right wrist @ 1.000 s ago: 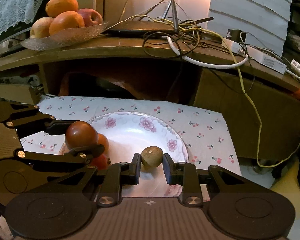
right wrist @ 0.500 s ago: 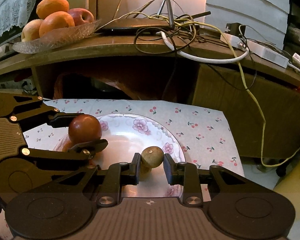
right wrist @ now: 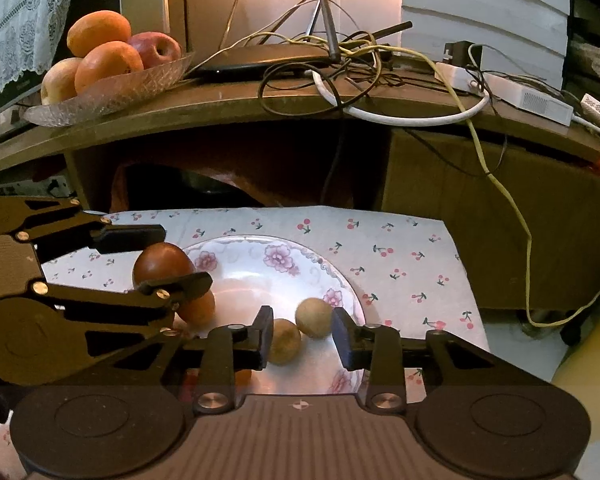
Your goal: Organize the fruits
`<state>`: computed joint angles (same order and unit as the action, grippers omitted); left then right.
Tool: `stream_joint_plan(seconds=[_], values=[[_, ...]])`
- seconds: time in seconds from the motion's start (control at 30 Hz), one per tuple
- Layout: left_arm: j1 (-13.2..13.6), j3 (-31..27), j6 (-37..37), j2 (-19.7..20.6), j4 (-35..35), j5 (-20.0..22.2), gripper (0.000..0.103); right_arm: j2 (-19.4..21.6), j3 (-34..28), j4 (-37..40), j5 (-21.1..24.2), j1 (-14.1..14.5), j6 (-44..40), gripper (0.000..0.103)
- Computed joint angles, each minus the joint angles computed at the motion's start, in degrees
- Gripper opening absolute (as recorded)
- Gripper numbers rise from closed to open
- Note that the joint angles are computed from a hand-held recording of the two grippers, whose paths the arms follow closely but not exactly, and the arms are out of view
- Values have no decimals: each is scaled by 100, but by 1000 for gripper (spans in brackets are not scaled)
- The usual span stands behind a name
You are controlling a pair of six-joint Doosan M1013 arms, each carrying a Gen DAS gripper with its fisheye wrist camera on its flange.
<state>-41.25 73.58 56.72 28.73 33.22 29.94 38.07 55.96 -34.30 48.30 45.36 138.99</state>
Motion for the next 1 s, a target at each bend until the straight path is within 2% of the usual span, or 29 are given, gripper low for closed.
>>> stream_joint_plan(seconds=[0.1,0.27,0.4,0.57,1.0], values=[[75,17,-36,-43,-398,-147,51,-35,41,78,-91,-21,85,37],[55,28,-2,-74,-349,-118,55,-49,69,113,-145,-7,12,39],[-4,125,-146,-192,-126,44,57,-43,27,1,63,9,100,39],[-166,415,-476,-471,191,347,66,-171,161,-133,175,60,342,39],[-643,1104,-1326,-1079,534,630,68,-775,922,-473,282,446,1115,43]])
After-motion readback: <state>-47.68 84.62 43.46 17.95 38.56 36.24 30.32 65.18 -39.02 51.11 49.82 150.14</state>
